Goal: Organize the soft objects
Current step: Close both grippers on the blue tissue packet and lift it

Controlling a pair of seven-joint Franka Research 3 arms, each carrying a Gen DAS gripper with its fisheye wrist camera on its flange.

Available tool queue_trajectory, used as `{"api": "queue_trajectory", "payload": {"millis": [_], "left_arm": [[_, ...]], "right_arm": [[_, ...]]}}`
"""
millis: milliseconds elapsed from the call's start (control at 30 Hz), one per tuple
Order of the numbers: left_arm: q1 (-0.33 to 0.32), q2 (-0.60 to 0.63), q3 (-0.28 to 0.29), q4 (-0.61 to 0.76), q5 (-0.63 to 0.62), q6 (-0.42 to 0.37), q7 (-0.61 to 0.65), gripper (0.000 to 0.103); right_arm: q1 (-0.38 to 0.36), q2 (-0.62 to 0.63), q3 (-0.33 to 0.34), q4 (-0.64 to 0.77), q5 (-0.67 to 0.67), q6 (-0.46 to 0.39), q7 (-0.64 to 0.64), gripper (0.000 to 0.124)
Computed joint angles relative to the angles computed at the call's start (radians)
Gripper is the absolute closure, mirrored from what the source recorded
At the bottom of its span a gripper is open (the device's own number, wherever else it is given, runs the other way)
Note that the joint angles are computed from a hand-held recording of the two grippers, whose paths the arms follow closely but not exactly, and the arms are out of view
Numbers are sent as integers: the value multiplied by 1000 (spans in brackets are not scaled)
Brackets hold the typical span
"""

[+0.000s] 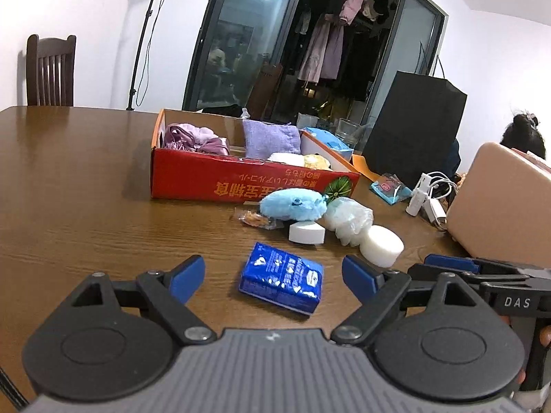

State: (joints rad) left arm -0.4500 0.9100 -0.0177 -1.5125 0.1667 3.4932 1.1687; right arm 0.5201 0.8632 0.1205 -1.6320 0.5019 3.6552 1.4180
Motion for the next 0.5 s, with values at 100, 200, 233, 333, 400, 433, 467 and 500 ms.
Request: {"api": "queue_trajectory", "payload": {"millis": [100,200,233,333,400,433,467,500], "left_arm": [[61,62,-70,92,49,-57,-11,16],[145,166,-185,252,121,-164,-13,34],[182,212,-248,316,144,-206,-1,40],[244,301,-385,431,156,-298,53,56],[289,309,-473,415,147,-334,113,63],[309,303,-508,387,139,-341,136,63],[331,295,-543,354,140,-345,170,63],[344,279,-558,313,139,-332,194,67]], "right_arm": [[-47,35,51,39,-58,-14,47,56],[-117,97,128,106,-171,-54,123,59],[-123,119,136,137,-191,-77,140,61],[-116,191,138,252,-209,-138,182,71],[-131,234,161,316,-224,-164,214,75],[-142,253,178,345,-237,-172,228,76],[-155,269,196,364,-256,-177,238,79],[-159,282,201,386,-270,-188,244,81]]}}
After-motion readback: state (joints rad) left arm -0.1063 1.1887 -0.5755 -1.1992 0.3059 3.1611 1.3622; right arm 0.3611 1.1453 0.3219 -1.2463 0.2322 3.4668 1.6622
